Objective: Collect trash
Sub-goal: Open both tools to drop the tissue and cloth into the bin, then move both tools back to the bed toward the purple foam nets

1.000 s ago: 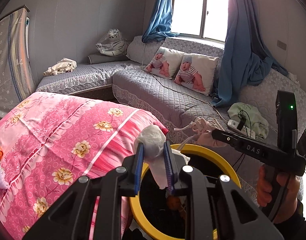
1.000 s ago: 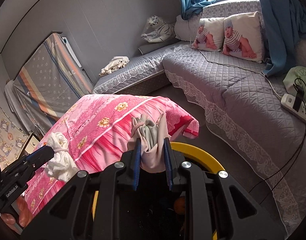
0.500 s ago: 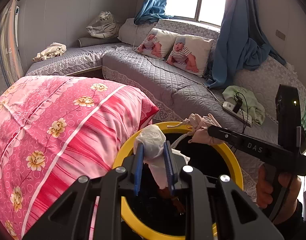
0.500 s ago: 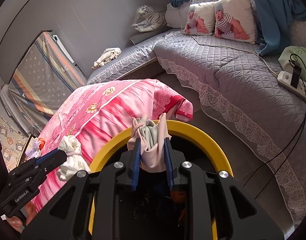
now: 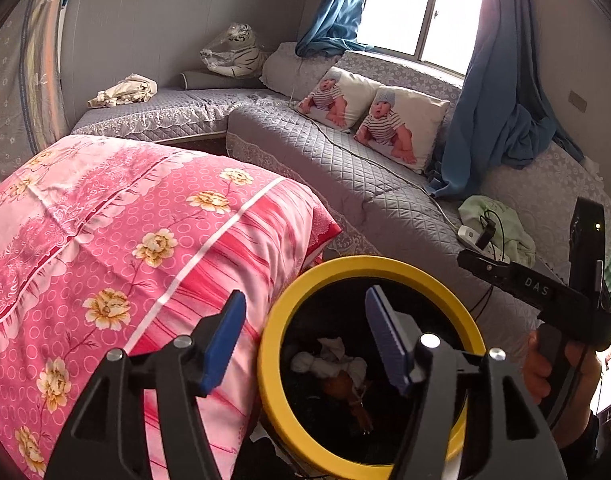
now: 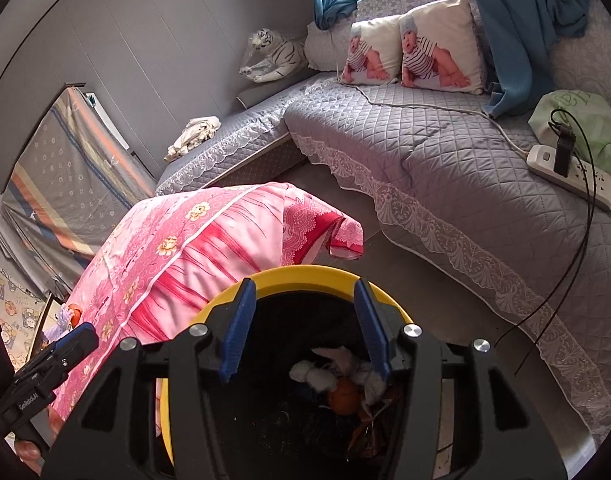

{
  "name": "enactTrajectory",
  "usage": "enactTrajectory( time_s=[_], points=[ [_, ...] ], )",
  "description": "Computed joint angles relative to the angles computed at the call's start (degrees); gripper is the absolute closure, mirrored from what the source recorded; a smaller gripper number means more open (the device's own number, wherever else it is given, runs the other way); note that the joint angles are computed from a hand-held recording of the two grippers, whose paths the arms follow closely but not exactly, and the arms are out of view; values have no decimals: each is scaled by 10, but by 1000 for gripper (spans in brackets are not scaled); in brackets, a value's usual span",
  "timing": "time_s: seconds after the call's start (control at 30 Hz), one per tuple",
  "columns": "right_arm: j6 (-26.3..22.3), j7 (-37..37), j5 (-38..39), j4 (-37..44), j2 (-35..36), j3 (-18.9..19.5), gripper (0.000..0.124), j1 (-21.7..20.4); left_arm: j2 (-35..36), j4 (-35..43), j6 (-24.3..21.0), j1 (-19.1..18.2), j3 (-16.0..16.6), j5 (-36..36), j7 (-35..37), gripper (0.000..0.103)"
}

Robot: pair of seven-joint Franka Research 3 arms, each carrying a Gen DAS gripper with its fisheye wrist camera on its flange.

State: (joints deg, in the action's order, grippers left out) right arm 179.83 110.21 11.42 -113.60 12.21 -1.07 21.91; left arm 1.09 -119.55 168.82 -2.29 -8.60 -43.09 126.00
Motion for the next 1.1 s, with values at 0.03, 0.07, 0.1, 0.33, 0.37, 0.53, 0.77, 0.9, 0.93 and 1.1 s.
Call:
enactTrajectory(
  time_s=[0.03, 0.07, 0.1, 0.33, 0.37, 0.53, 0.77, 0.9, 0.93, 1.1],
  points=[
    [0, 8, -8, 0, -1, -10, 75, 9, -3, -3, 8, 1, 1, -3, 3, 43],
    [0, 15, -15, 3, -1, -17, 75, 16, -7, -6, 15, 3, 3, -10, 7, 40],
    [-1, 13, -15, 6, 0, -14, 75, 14, -11, -7, 17, 3, 5, -22, 13, 38],
    [9, -62, 26, 45, 18, 56, 69, -23, -31, -11, 34, 11, 38, -78, 29, 22],
    [10, -75, 31, 55, 23, 65, 68, -25, -34, -11, 37, 12, 43, -91, 38, 22],
    [5, -164, 75, 117, 58, 133, 60, -50, -46, -19, 67, 21, 67, -98, 41, 17],
    [-34, -276, 109, 248, 133, 195, 54, -38, -50, -25, 118, 39, 117, -91, 28, 14],
    [-81, -309, 102, 345, 187, 183, 51, 10, -50, -36, 145, 71, 135, -18, -50, 14],
    [-96, -317, 101, 372, 203, 180, 51, 20, -49, -37, 148, 79, 141, 0, -68, 14],
    [-192, -334, 80, 546, 303, 157, 50, 83, -43, -41, 153, 132, 158, 125, -192, 14]
  ],
)
